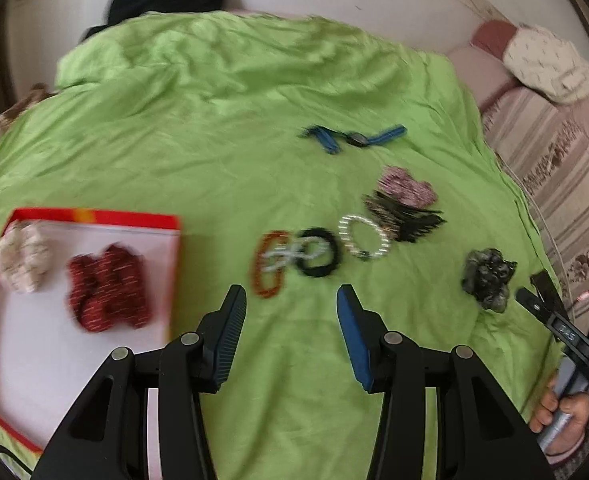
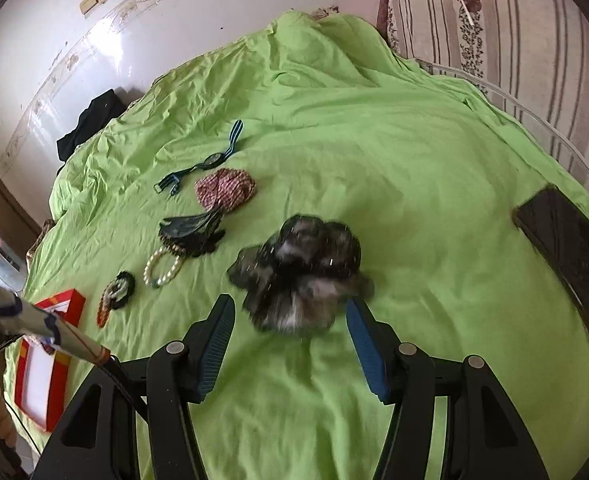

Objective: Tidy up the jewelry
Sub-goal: 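Grasp the pearl bracelet with the left tool while the right grasps the black sheer scrunchie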

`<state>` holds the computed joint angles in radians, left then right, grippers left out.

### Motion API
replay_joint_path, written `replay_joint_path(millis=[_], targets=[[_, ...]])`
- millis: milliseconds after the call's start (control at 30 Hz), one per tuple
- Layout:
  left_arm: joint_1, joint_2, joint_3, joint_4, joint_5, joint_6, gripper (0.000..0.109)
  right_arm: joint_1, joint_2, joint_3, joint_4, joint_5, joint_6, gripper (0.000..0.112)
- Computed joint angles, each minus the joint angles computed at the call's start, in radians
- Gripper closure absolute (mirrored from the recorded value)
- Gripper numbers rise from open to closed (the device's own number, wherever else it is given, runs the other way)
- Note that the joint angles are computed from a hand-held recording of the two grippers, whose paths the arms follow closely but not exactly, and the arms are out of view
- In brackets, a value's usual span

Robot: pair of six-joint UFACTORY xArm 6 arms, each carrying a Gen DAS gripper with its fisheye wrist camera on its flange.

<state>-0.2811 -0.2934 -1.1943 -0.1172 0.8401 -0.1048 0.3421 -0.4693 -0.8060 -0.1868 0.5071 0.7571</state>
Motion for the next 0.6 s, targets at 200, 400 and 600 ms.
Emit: replay_joint_path(millis=[200, 400, 600], targets=[[-0.116, 0.228, -0.193, 0.096, 0.009, -0.055, 0.066, -0.039, 0.038, 0.014, 0.096, -0.069, -0.117, 0.049], [-0.149, 0.505, -0.450, 0.209, 0.085, -0.101, 0.066, -0.062, 0.072, 0.014, 0.213, -0.115, -0.215, 0.042], [-0.132, 0.653, -0.588, 0.169, 0.153, -0.073, 0.066, -0.061, 0.118, -0.004, 0.215, -0.127, -0.243, 0.041]])
